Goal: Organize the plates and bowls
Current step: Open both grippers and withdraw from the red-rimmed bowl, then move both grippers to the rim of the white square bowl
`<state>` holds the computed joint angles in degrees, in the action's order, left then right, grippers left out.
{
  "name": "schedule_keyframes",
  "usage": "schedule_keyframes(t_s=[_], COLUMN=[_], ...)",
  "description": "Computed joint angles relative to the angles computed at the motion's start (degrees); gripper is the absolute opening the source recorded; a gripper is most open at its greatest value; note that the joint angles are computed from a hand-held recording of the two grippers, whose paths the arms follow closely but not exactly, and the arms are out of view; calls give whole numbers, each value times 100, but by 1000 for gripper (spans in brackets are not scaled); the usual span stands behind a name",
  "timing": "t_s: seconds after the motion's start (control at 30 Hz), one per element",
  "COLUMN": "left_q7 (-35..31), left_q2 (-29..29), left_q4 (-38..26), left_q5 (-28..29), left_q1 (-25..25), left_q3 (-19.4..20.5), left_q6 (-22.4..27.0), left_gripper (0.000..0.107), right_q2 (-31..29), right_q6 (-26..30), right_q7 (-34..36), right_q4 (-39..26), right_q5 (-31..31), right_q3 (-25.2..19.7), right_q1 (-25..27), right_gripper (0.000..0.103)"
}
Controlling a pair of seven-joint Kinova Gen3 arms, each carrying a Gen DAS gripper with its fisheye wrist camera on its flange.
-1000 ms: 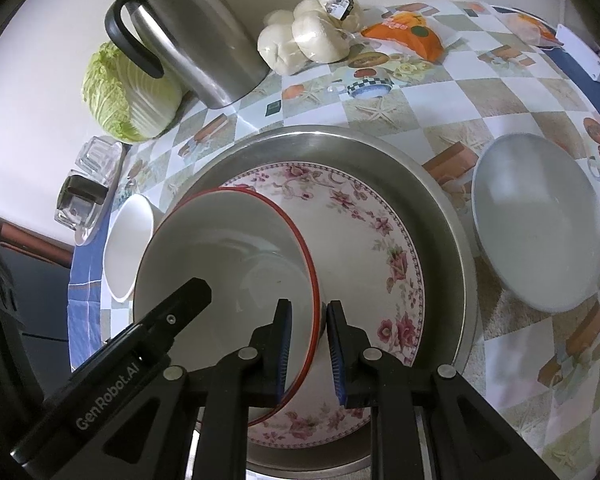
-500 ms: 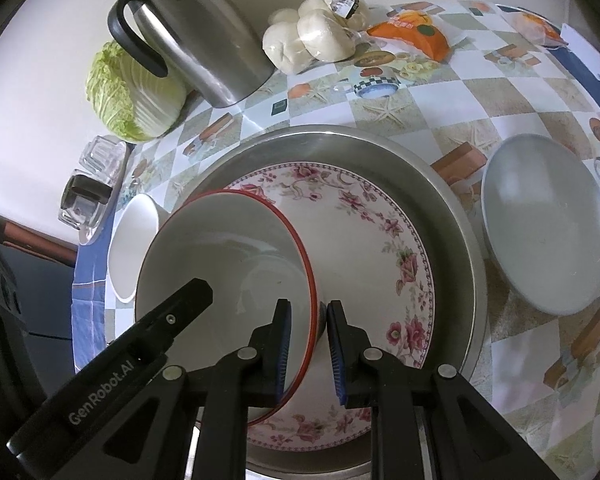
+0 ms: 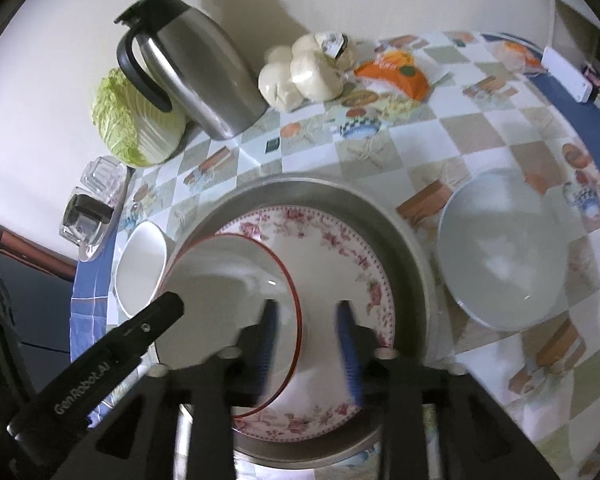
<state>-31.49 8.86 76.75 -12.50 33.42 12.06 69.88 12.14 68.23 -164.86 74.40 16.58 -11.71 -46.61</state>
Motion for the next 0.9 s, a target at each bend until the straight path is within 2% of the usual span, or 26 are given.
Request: schedule_keyframes(t_s=[0.07,0.17,0.2,0.23,0.27,0.3,0.37,0.43,0.6,0.9], left_q7=[68,178,232,279,328,397,507,664,1033,1115], left_q2=[13,-8,-31,-43,-62,-85,-96,-109,-69,-80], left_q4=[-73,-72,-43,-23,12,52,81,131,163,213], left_q5=[-75,-143,-151,-159,-186,-240,-327,-492,-1028,-985], left_q1=[32,49,46,41,42,52,66,115,316,328], left_q3=[-7,-24,-30,-30,-28,-25,-12,5,64,84], left_q6=[149,261,268,265,248,240,275,299,543,676], left_gripper=[56,57,64,79,84,85,85,92,95,95], right_q2=[-4,25,30,34,33,30,25,21,94,184], right_q6=[97,233,249,254,245,234,208,178,367,723], right_q7=[-14,6,20,24,21,22,6,-4,19,119], right_q4=[-60,-150,-155,-153,-139,-122,-85,-51,-148,-300], right_q5=[119,254,289,326,352,367,389,394,529,523], right_q3=[5,7,7,9,11,12,12,10,13,41], right_q1=[-57,-119,-134,-151,-161,-165,-173,-172,-265,-367], right_gripper=[62,72,74,79,83,84,94,103,103,103])
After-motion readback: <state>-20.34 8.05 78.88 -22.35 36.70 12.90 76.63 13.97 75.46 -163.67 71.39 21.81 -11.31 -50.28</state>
